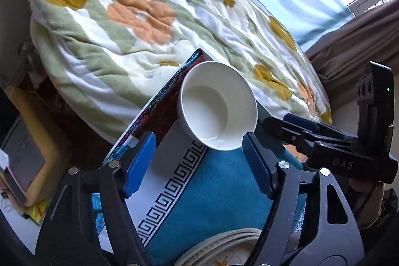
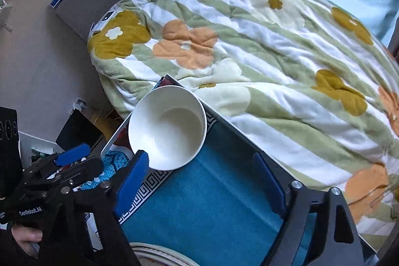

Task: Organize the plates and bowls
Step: 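Grasp the small white bowl by its rim with the right gripper, then carry the white bowl over the cream bowl and lower it inside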

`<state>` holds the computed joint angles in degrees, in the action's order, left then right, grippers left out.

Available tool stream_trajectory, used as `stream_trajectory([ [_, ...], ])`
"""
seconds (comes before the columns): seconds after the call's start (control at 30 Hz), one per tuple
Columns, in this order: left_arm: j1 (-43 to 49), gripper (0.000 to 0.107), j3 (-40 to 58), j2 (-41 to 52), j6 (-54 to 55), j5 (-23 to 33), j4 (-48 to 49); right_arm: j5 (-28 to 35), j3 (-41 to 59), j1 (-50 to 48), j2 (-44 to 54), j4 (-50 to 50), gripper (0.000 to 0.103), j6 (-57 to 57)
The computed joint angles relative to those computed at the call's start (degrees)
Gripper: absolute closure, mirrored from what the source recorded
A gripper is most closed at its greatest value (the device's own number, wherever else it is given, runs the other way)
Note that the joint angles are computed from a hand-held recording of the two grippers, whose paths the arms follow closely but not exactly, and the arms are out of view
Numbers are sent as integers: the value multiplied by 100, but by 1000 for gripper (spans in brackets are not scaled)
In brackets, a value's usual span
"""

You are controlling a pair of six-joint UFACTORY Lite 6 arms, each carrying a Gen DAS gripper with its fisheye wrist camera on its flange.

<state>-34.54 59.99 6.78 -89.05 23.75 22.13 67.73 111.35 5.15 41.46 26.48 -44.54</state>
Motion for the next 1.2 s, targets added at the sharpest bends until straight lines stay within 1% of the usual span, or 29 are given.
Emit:
stream_trajectory([
  [0.03,119,48,41,200,139,-178,-84,-5,87,53,185,36,33,-6],
  [0.1,313,55,86,482,371,-453,-236,-70,279,158,467,48,41,30],
  [0.13,413,56,149,653,692,-574,-488,-32,464,190,646,72,43,57],
  [0.2,553,58,289,954,1116,-666,-799,61,778,236,951,144,51,78],
  [0.23,608,66,340,1074,1275,-722,-916,92,865,257,1058,141,52,95],
  [0.3,684,80,376,1217,1402,-808,-999,105,951,290,1221,161,60,74],
  [0.33,704,82,417,1291,1330,-795,-894,112,1003,306,1299,160,63,73],
  [0.37,702,84,422,1322,1252,-785,-772,119,1040,317,1361,137,68,80],
  [0.4,689,89,474,1374,1210,-712,-672,103,1047,315,1402,152,72,64],
  [0.43,669,90,523,1423,1159,-629,-549,97,1045,311,1431,211,75,32],
  [0.5,653,90,463,1381,1045,-671,-417,-77,844,304,1316,198,87,-19],
  [0.6,614,90,601,1460,947,-513,-231,-134,770,265,1297,262,88,-57],
  [0.7,600,91,713,1511,1052,-389,-287,-201,693,269,1249,210,88,-134],
  [0.8,578,91,716,1506,1010,-383,-265,-241,588,264,1166,237,88,-111],
  [0.9,508,91,831,1478,1041,-212,-187,-276,376,196,971,313,88,-101],
  [1.07,214,91,1178,1362,972,280,15,-333,-143,-29,394,481,88,-242],
  [1.2,-192,91,1738,1397,944,830,65,-285,-685,-393,-240,607,88,-407],
])
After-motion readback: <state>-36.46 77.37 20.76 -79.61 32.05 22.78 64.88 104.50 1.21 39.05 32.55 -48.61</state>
